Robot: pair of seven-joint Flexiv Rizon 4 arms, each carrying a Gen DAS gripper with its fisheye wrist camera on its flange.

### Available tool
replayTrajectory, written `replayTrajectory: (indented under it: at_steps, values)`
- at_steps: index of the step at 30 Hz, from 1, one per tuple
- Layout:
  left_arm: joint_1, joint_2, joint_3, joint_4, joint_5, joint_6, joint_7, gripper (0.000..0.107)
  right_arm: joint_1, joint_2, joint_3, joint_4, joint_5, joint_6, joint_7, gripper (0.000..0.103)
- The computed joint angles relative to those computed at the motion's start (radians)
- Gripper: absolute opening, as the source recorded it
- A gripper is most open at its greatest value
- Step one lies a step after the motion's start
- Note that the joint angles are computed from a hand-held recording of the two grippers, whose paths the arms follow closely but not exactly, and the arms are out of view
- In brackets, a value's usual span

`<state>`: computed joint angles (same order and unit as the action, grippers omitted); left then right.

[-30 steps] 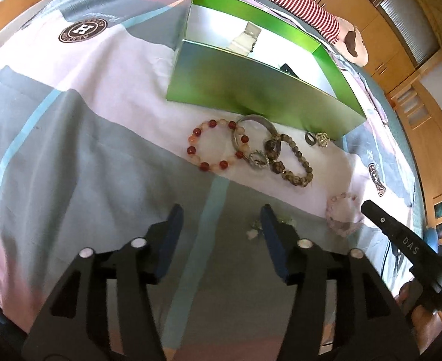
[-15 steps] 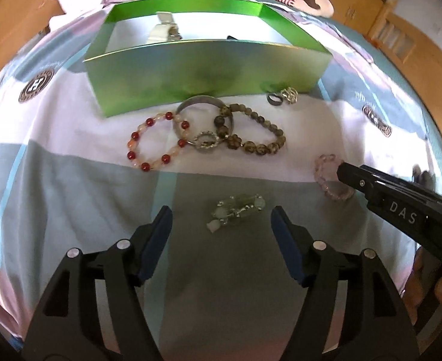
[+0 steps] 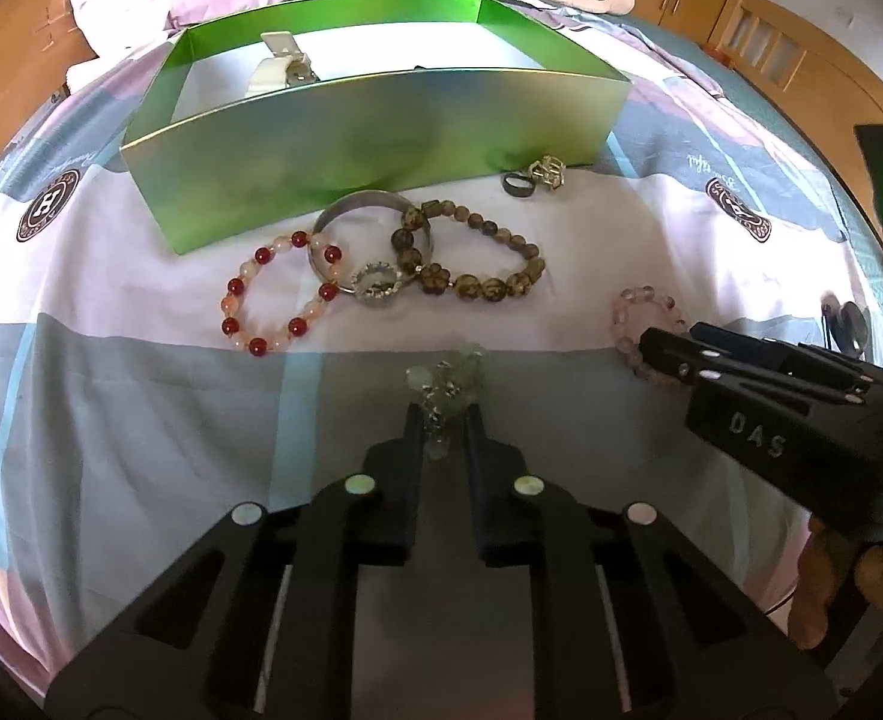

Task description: Organize jewelry

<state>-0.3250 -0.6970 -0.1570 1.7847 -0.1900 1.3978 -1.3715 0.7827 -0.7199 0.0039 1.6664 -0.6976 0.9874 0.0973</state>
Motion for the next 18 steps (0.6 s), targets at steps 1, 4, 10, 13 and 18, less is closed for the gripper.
replayTrajectory:
  at_steps: [1,4,10,13,18]
  values:
    - [-0.002,-0.001,0.003,-0.002,0.001,-0.002,-0.001,0.014,0.005,-0.001,-0.004,-0.003,-0.006,-0.009,-0.002,0.037]
    - [0.0,0.001,0.001,0.002,0.001,0.004,-0.003,0.014,0.01,0.003,-0.014,0.006,-0.025,-0.003,0.014,0.017]
    - [0.009,0.005,-0.007,0.013,-0.002,0.032,-0.005,0.005,0.007,0.015,-0.023,0.032,-0.05,0.042,0.044,0.009]
    - [0.018,0.008,-0.017,0.021,-0.008,0.049,-0.005,0.003,0.008,0.021,-0.025,0.034,-0.063,0.049,0.053,0.009]
    - [0.029,0.013,-0.022,0.032,-0.019,0.071,-0.018,0.002,0.011,0.029,-0.03,0.035,-0.081,0.049,0.072,0.009]
